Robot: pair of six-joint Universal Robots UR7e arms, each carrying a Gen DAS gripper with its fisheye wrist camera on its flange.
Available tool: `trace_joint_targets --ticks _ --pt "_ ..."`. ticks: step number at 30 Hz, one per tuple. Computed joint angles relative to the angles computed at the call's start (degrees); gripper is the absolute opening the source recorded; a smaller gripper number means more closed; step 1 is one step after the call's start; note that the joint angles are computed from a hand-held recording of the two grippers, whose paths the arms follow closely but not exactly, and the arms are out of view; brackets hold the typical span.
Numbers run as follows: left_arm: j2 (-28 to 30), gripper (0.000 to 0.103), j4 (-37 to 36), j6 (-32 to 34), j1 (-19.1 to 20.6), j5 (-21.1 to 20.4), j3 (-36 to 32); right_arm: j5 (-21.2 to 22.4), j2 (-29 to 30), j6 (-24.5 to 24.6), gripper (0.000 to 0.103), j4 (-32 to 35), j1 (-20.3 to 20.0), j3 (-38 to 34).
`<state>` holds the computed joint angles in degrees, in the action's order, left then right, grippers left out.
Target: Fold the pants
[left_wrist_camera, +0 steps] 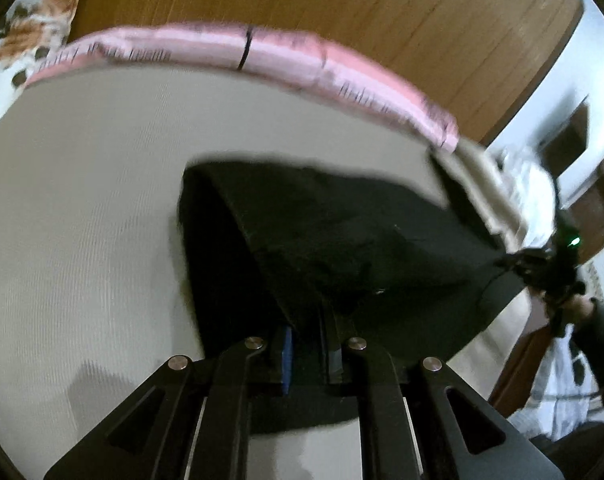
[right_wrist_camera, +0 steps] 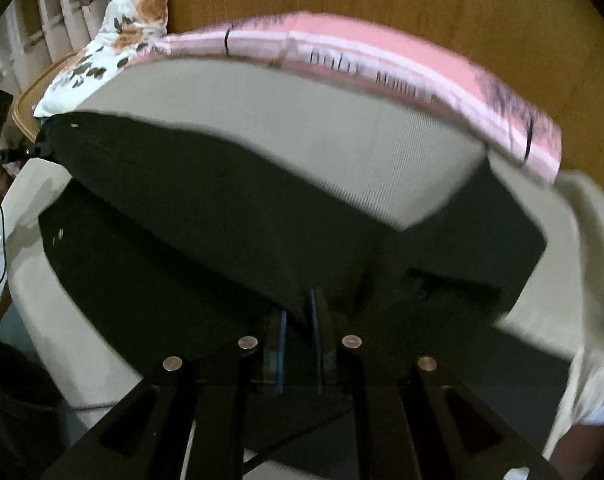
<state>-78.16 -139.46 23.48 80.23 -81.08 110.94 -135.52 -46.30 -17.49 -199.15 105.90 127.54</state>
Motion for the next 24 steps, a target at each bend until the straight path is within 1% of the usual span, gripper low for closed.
trace_joint_targets --ticks 2,4,6,7,9,11,13,14,16,17,19,20,23,24 --pt "-0.4 0.011 0.7 0.1 0.4 1.1 1.2 1.0 1.1 2.2 0.009 -1.5 -0.7 1.5" --pt "-1.3 0.011 -0.2 1.5 0.3 2.1 3.3 0.8 2.5 2.9 0.009 -3.8 -0.9 2.5" --pt "-1.5 0.011 -1.2 2.7 0.2 3.3 4.5 1.3 3.0 5.0 0.009 -4.2 -1.5 3.6" --pt "-1.5 0.011 -1.6 2.9 0.3 3.4 4.8 1.3 3.6 5.2 0.009 -5.0 -1.8 4.0" --pt "-1.9 0.011 -2.2 3.5 0.2 3.8 5.4 0.7 4.6 5.8 0.009 -5.0 -2.2 4.0" --pt "-2.3 0.012 -2.5 4.9 -0.2 4.8 6.0 -1.0 5.9 6.0 0.009 -4.6 -1.7 3.3" --pt "-2.9 0.019 -2.3 7.2 -0.8 7.1 6.6 -1.2 6.2 7.1 0.009 -5.2 -1.2 3.5" --pt "-3.1 0.02 -1.6 7.5 -0.7 7.5 6.4 -0.8 5.9 7.6 0.009 -5.3 -1.3 3.9" --pt "-3.6 0.029 0.7 6.4 -0.6 8.4 6.0 -0.9 6.3 7.7 0.009 -5.9 -1.2 4.5" --pt "-3.9 0.03 1.9 5.2 -0.5 8.9 5.8 -1.1 6.5 7.8 0.009 -5.8 -1.3 4.5" --pt "-4.6 0.031 4.3 2.4 0.3 8.1 5.3 -1.5 7.1 8.3 0.009 -5.5 -1.8 4.1" --pt "-5.1 0.031 5.0 1.0 0.8 7.1 5.1 -1.3 7.3 8.9 0.01 -5.8 -1.9 4.0" --pt "-6.5 0.034 7.7 -5.0 3.4 1.7 4.1 -0.9 7.7 9.4 0.014 -7.3 -2.0 3.8" --pt "-6.8 0.034 8.4 -7.4 4.6 -1.1 3.9 -1.2 8.2 9.1 0.014 -8.0 -1.8 3.7"
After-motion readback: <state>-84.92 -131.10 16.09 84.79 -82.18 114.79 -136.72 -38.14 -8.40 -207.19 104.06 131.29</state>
